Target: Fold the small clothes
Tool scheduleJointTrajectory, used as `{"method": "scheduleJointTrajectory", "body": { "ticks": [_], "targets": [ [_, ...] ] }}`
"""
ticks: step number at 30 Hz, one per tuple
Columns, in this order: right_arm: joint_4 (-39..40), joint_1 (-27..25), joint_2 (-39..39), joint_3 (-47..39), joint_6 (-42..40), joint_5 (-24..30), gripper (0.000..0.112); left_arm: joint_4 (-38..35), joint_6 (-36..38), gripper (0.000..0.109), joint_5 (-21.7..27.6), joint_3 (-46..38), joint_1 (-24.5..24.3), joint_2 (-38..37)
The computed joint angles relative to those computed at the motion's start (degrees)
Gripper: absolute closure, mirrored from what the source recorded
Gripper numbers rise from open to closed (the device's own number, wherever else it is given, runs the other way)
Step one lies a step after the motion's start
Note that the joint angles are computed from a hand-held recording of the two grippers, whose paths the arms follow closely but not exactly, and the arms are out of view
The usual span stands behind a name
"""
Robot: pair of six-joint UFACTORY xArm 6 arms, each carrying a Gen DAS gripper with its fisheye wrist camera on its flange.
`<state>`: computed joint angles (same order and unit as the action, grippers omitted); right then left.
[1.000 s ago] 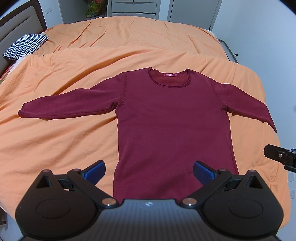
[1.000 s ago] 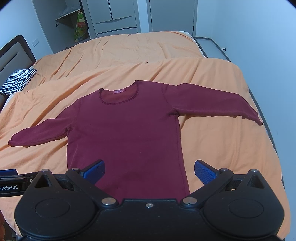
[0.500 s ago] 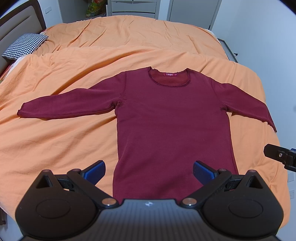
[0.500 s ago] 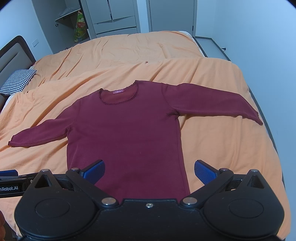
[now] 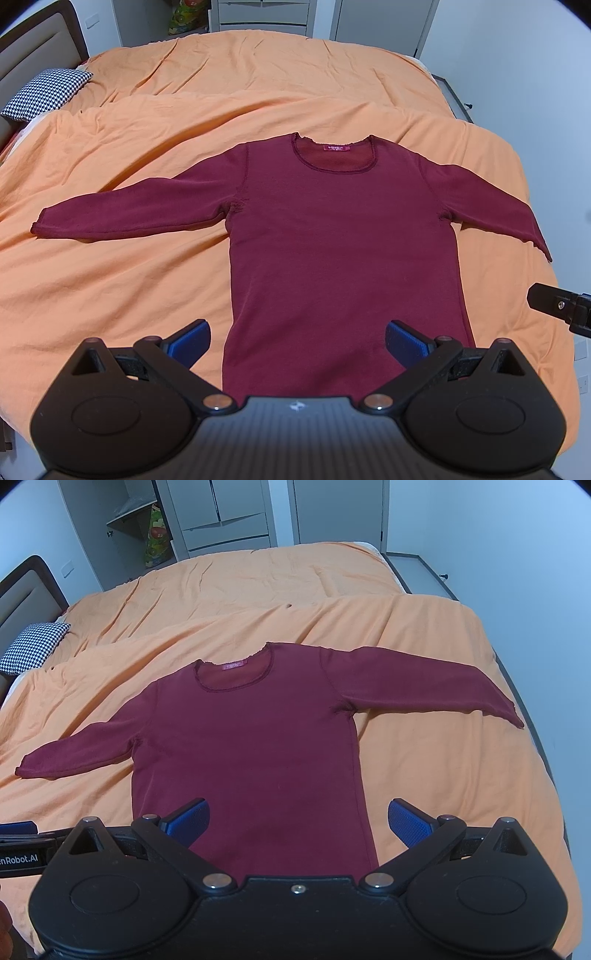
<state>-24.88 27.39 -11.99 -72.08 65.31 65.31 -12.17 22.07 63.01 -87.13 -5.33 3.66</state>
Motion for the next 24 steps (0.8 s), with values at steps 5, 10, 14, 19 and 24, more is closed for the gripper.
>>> {"method": "scheduleJointTrajectory", "body": {
  "ticks": [5,10,14,19,24],
  "targets": [
    [-0.5,0.0,-0.2,0.4,0.6,-0.4,0.01,0.0,-0.1,0.006,0.3,-0.7,-0.2,0.7],
    [-1.0,-0.2,-0.7,1.2,0.9,-1.7,0.01,-1.9,0.1,0.006,0.9,-1.6,0.3,1.8],
    [-1.6,-1.1,-2.1,3.3,1.4,-4.5,0.01,-6.1,1.5,0.006,2.0,-2.3,1.3,3.0],
    [1.0,-5.0,-4.8,8.0,2.7,-7.5,0.01,-6.1,0.9,0.006,3.9,-2.8,0.7,4.7],
    [4.0,-12.8,-11.7,19.7,2.3,-17.8,0.01,-4.8,-1.0,0.006,4.7,-3.1,-0.9,6.0]
  ]
}}
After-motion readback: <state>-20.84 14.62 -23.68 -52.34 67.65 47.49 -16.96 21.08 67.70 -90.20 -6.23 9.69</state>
